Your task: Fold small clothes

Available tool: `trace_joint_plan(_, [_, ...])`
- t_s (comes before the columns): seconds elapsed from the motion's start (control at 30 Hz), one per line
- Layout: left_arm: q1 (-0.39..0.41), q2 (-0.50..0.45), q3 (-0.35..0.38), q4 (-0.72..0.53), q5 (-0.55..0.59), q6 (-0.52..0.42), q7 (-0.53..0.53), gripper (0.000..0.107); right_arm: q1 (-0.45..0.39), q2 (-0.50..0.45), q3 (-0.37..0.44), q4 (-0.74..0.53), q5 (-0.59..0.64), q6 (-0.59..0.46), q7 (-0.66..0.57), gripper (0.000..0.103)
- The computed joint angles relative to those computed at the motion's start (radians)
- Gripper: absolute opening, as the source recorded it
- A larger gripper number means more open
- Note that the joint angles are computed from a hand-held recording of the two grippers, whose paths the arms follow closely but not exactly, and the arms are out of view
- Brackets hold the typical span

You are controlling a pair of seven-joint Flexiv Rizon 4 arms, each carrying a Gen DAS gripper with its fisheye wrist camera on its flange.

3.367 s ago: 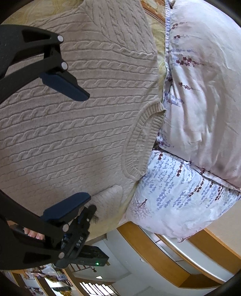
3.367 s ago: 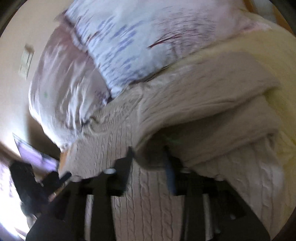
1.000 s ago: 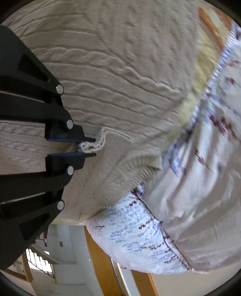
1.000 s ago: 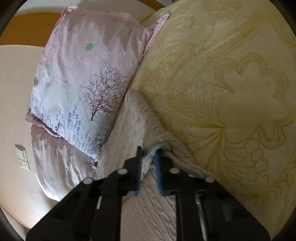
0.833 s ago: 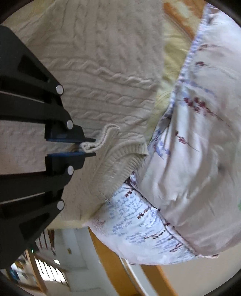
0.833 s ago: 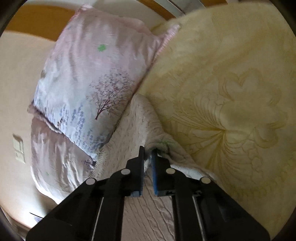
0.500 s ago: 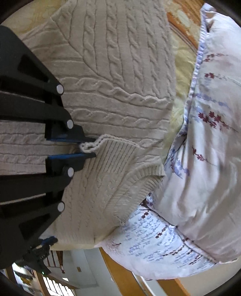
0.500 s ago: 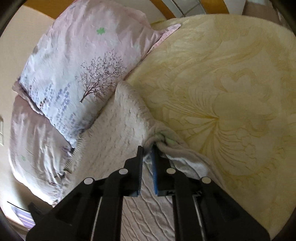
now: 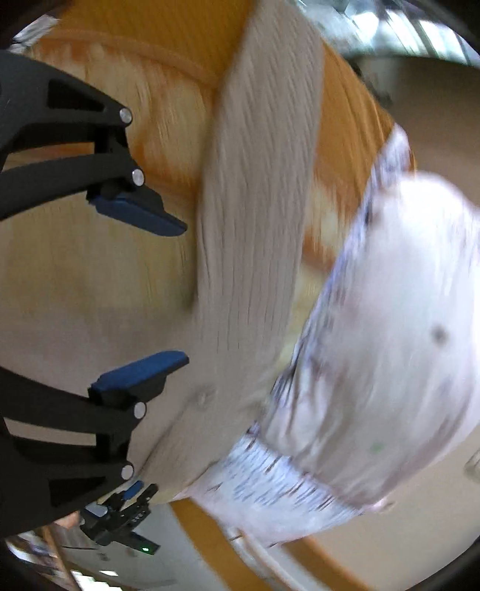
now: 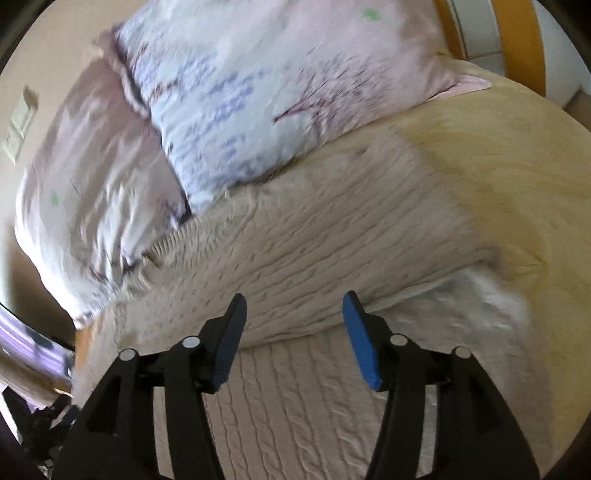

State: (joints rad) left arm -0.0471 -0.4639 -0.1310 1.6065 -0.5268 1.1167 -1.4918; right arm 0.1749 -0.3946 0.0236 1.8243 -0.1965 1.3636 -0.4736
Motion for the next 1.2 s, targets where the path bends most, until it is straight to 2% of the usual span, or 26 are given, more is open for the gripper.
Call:
trace_joint_plan(0.03, [0.005, 0.014, 0.024, 0.021, 0.004, -0.004, -0.031, 0.064, -0.002, -0.013, 0.014, -0.025, 0.025, -0.035, -0.031, 0.067])
trace_joint_plan(0.07, [0.015, 0.025, 0.041, 0.040, 0.000, -0.011, -0.060, 0.063, 0.011, -0.012, -0.005, -0.018, -0.016, -0.033, -0.006, 0.068])
trace_joint_plan(0.13, [0.048, 0.038, 0.036, 0.076, -0.049, -0.005, -0.083, 0.063, 0.003, -0.012, 0.011, -0.024, -0.002, -0.035, -0.015, 0.076])
trace_joint_plan(0.3, [0.110, 0.033, 0.013, 0.122, -0.188, 0.056, -0.131, 0.060, -0.084, -0.014, 0.133, -0.028, 0.171, 0.020, -0.093, 0.076])
trace_joint_plan(0.33, [0.121, 0.027, 0.004, 0.124, -0.216, 0.066, -0.135, 0.058, -0.084, -0.011, 0.135, -0.027, 0.186, 0.023, -0.099, 0.076])
trace_joint_plan(0.47, [0.155, 0.004, -0.032, 0.132, -0.329, 0.131, -0.146, 0.043, -0.083, 0.010, 0.138, -0.018, 0.221, 0.023, -0.129, 0.076])
trace_joint_plan(0.57, [0.164, -0.012, -0.048, 0.128, -0.387, 0.180, -0.167, 0.039, -0.078, 0.020, 0.134, -0.014, 0.238, 0.039, -0.139, 0.076])
trace_joint_plan(0.63, [0.161, -0.026, -0.041, 0.116, -0.390, 0.202, -0.203, 0.034, -0.078, 0.023, 0.136, -0.016, 0.247, 0.044, -0.149, 0.076])
trace_joint_plan(0.7, [0.163, -0.038, -0.037, 0.108, -0.386, 0.217, -0.238, 0.024, -0.079, 0.024, 0.140, -0.018, 0.255, 0.049, -0.161, 0.076])
trace_joint_plan(0.83, [0.168, -0.045, -0.028, 0.097, -0.359, 0.209, -0.292, 0.017, -0.084, 0.027, 0.148, -0.021, 0.270, 0.057, -0.188, 0.076])
trace_joint_plan(0.87, [0.171, -0.047, -0.029, 0.096, -0.353, 0.212, -0.297, 0.009, -0.087, 0.025, 0.151, -0.023, 0.274, 0.057, -0.195, 0.076])
trace_joint_plan(1.1, [0.209, -0.051, -0.148, 0.073, -0.422, 0.338, -0.160, 0.006, -0.106, 0.020, 0.182, -0.037, 0.320, 0.052, -0.255, 0.076])
trace_joint_plan(1.2, [0.228, -0.059, -0.235, 0.029, -0.469, 0.385, -0.055, 0.006, -0.099, 0.024, 0.172, -0.031, 0.323, 0.061, -0.264, 0.076])
